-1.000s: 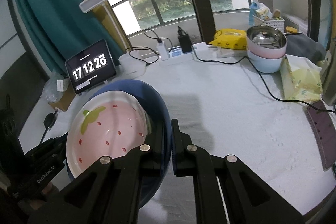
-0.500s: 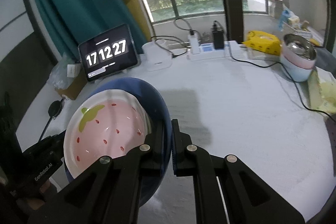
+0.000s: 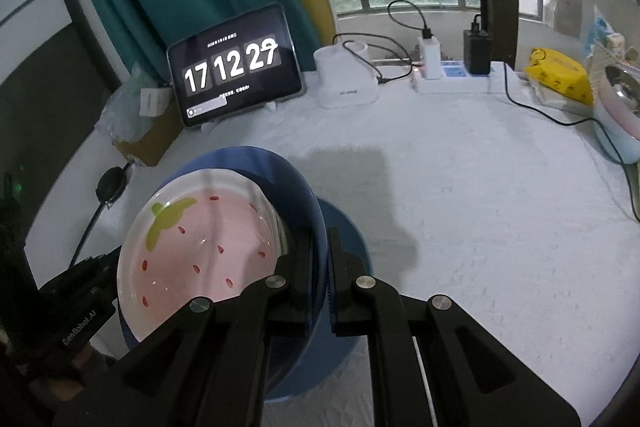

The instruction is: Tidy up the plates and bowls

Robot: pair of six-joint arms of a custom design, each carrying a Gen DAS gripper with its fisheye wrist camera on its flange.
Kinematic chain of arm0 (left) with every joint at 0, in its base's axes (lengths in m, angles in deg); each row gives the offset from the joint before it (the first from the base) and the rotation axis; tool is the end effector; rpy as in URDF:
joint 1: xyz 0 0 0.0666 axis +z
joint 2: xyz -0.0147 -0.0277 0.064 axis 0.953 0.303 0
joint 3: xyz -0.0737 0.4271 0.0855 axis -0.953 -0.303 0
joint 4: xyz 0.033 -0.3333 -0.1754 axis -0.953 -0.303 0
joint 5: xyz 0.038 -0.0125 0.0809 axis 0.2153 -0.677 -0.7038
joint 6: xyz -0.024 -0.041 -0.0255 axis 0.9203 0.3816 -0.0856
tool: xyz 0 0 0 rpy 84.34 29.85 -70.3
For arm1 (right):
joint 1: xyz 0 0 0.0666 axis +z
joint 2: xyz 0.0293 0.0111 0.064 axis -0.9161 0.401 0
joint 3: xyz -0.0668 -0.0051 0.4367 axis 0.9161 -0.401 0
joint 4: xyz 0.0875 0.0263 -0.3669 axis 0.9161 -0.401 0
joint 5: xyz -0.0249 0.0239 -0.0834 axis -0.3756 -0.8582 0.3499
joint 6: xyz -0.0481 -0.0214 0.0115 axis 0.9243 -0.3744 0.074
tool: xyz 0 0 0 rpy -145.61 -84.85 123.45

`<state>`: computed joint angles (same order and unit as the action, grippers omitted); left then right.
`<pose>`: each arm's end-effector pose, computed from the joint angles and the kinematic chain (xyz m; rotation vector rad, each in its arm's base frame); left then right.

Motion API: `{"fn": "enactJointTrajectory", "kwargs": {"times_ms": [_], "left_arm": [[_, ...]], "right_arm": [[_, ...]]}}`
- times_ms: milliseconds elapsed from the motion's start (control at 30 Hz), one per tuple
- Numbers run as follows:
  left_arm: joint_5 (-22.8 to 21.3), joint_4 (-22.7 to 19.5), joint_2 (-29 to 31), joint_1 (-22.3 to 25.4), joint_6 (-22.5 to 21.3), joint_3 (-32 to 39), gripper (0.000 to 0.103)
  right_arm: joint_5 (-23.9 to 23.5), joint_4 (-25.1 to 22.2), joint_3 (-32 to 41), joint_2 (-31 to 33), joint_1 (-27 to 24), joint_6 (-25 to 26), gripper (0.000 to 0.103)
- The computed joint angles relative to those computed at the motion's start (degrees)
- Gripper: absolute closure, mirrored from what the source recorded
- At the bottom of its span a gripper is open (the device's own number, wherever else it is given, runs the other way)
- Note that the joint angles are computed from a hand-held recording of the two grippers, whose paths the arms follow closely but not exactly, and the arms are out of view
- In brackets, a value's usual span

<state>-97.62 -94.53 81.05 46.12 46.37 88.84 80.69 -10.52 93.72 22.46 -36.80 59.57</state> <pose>0.4245 -0.1997 0.3667 -0.2329 2.2661 -0.2400 0.5179 0.2966 0.4008 -0.3992 2.4500 0.4253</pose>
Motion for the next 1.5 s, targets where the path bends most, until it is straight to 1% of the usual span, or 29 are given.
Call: {"fn": "enactJointTrajectory", "kwargs": {"times_ms": [233, 300, 367, 433, 500, 567, 633, 667, 700, 867, 933, 1000, 1033, 1067, 1100, 1133, 1167, 1267, 1500], "left_arm": [[-0.5, -0.1, 0.8, 0.2, -0.9, 0.7, 0.092], [-0.9, -0.1, 1.1, 0.2, -1.3, 0.9, 0.091], [-2.7, -0.3, 1.3, 0.0, -2.2, 1.2, 0.088], [-4.6, -0.5, 1.3, -0.3, -3.1, 1.3, 0.086], [-6.0, -1.3, 1.2, -0.3, -2.6, 1.5, 0.079], [-7.1, -1.4, 0.7, -0.5, -2.2, 1.1, 0.076], [-8.6, -1.9, 0.1, -0.9, -1.5, 0.7, 0.069], [-9.4, -1.8, -0.4, -1.1, -1.2, 0.3, 0.056], [-9.8, -1.4, -0.8, -1.2, -1.0, -0.1, 0.049], [-12.8, -1.5, -2.9, -2.4, -0.2, -1.1, 0.043], [-13.8, -1.6, -3.8, -3.0, 0.2, -1.5, 0.038], [-14.9, -1.3, -4.7, -3.9, 0.5, -1.8, 0.030], [-15.6, -1.3, -5.1, -4.5, 0.5, -1.9, 0.028], [-16.1, -1.5, -5.4, -4.9, 0.5, -1.9, 0.024], [-16.8, -1.6, -5.7, -5.4, 0.5, -1.8, 0.020], [-17.4, -1.6, -6.1, -6.0, 0.4, -1.9, 0.018], [-17.9, -1.4, -6.4, -6.4, 0.4, -1.9, 0.015], [-19.4, -0.7, -7.3, -7.9, -0.1, -2.0, 0.014], [-22.0, -0.1, -9.2, -11.2, -0.7, -1.2, 0.013]], "right_arm": [[1.7, -0.4, 0.8, 0.8, 0.4, 0.7, 0.095], [2.3, -0.4, 0.8, 0.9, 0.5, 1.0, 0.095], [2.9, -0.6, 0.9, 1.0, 0.5, 1.4, 0.095], [5.0, -0.4, 0.7, 0.9, 0.9, 2.4, 0.095], [6.0, 0.1, 0.2, 0.6, 1.1, 3.4, 0.094], [6.9, 0.3, -0.1, 0.3, 1.2, 3.7, 0.088], [8.2, 0.7, -0.6, -0.2, 1.3, 3.8, 0.081], [8.3, 0.8, -0.9, -0.5, 1.2, 3.8, 0.081], [8.3, 0.8, -1.1, -0.8, 1.2, 3.9, 0.081], [9.7, 1.5, -2.5, -2.5, 1.5, 4.2, 0.079], [10.8, 2.0, -3.3, -3.4, 1.8, 4.4, 0.079], [12.0, 2.6, -4.2, -4.5, 2.1, 4.8, 0.078], [12.5, 2.8, -4.6, -5.0, 2.2, 5.0, 0.074], [12.9, 3.1, -5.1, -5.7, 2.3, 5.0, 0.069], [13.0, 3.4, -5.5, -6.2, 2.3, 5.1, 0.058], [13.1, 3.8, -6.1, -6.9, 2.4, 5.1, 0.056], [13.5, 4.1, -6.6, -7.6, 2.5, 5.3, 0.056], [14.4, 5.1, -8.1, -9.7, 2.8, 5.7, 0.055], [16.1, 6.6, -10.7, -14.4, 2.9, 5.9, 0.054]]}}
